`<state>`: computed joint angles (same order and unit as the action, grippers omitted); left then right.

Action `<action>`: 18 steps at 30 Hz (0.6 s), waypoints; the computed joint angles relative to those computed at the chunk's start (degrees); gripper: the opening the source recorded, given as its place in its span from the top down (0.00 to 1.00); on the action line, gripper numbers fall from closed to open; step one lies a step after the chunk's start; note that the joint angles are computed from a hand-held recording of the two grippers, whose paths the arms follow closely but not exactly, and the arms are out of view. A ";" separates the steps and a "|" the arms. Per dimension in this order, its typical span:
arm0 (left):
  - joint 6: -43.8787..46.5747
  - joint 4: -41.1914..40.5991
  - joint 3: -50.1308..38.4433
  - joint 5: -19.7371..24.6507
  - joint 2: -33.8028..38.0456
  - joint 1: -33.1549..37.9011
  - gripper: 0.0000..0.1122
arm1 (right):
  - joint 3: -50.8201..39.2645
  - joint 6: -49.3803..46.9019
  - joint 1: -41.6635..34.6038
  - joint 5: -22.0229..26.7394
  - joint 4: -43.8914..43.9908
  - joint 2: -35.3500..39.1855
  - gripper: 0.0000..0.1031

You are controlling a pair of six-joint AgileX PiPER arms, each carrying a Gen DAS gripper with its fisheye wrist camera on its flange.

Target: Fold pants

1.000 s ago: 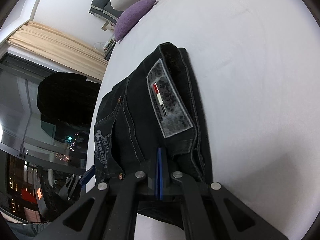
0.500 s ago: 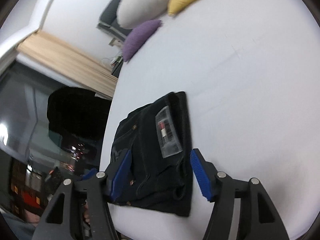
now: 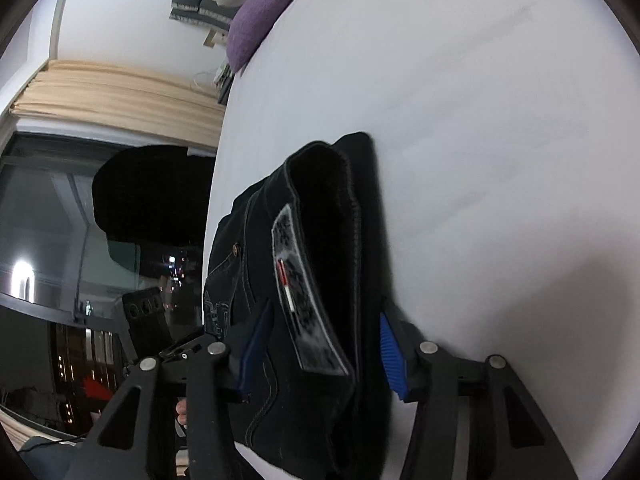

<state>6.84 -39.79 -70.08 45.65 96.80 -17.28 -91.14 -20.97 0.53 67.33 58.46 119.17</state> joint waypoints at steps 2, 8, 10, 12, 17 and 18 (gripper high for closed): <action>-2.80 2.92 -2.62 1.21 1.45 -1.12 0.40 | -0.99 1.62 0.80 -0.32 -1.09 0.54 0.64; -0.07 -2.82 0.04 0.67 -0.20 1.80 0.73 | 0.30 3.45 2.85 -3.87 -5.21 -3.11 0.76; 1.29 -5.04 1.06 0.95 -1.22 3.32 0.80 | -0.88 5.05 3.92 -4.43 -6.74 -4.46 0.79; 1.50 -5.43 1.12 1.31 -2.05 4.07 0.82 | -4.15 6.79 5.38 -4.09 -8.57 -5.19 0.80; 0.60 -2.98 -1.88 3.35 -4.90 7.10 0.83 | -16.26 11.01 7.89 -1.17 -11.00 -2.70 0.80; 0.62 -2.34 -3.47 4.29 -5.32 8.43 0.83 | -19.82 12.10 8.15 -0.44 -10.91 -1.10 0.80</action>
